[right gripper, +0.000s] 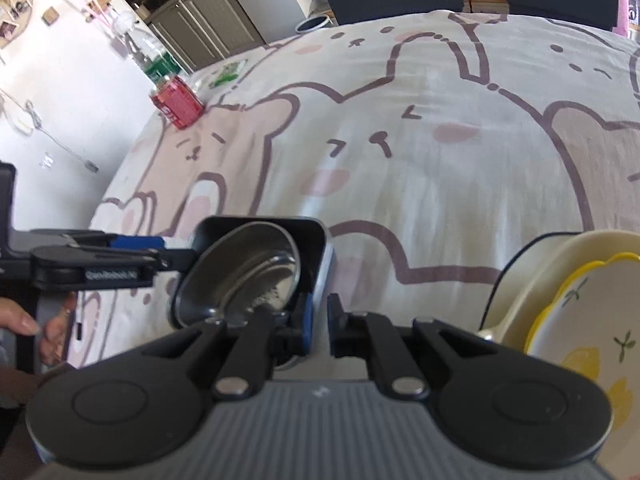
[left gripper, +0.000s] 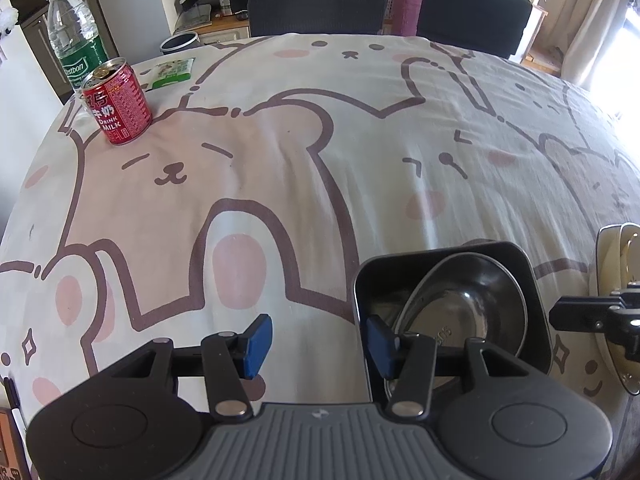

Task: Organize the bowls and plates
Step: 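Close the left gripper on the tray rim while the right gripper grasps the opposite rim, then lift the steel tray holding the oval bowl and carry it over the cream bowl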

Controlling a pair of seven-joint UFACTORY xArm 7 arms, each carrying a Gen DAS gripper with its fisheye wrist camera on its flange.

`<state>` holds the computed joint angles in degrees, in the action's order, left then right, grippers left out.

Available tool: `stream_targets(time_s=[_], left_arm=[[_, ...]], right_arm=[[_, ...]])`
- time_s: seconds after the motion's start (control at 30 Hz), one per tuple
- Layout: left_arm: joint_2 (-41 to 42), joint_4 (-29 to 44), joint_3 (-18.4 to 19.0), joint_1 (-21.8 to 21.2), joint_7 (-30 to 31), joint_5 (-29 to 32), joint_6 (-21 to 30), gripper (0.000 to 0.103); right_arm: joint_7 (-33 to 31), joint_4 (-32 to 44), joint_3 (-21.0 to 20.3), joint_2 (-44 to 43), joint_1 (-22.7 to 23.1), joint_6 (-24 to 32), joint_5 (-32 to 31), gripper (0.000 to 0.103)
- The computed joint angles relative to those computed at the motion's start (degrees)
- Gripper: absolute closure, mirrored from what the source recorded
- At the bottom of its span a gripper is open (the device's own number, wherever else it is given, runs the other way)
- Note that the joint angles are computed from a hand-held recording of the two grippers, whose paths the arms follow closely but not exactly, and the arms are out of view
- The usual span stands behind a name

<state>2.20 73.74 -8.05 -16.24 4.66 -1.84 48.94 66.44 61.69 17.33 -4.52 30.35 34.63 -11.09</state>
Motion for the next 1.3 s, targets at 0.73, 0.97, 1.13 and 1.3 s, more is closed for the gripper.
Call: stream_targets(time_s=[0.73,0.97,1.13,1.3], left_arm=[[0.5,0.3,-0.1,-0.3,1.2,0.0,1.6,0.051],[1.0,0.8,-0.2,-0.2,2.7,-2.8,3.2,0.075],[1.3,1.1,-0.4,-0.4,3.4,-3.8,4.0,0.086],[1.6,1.4,-0.3,-0.4,3.5,-4.4,4.5,0.089]], right_arm=[[-3.1,-0.6,-0.6,0.5,0.4,-0.3,3.1,0.093],[-1.8,1.0,-0.2,1.5,0.4,0.9,0.8,0.093],[-0.2,3.1,-0.3,3.6,1.0,2.7,-1.8,0.093],[5.1,4.8,-0.8,5.6,1.9,4.2,-4.5,0.093]])
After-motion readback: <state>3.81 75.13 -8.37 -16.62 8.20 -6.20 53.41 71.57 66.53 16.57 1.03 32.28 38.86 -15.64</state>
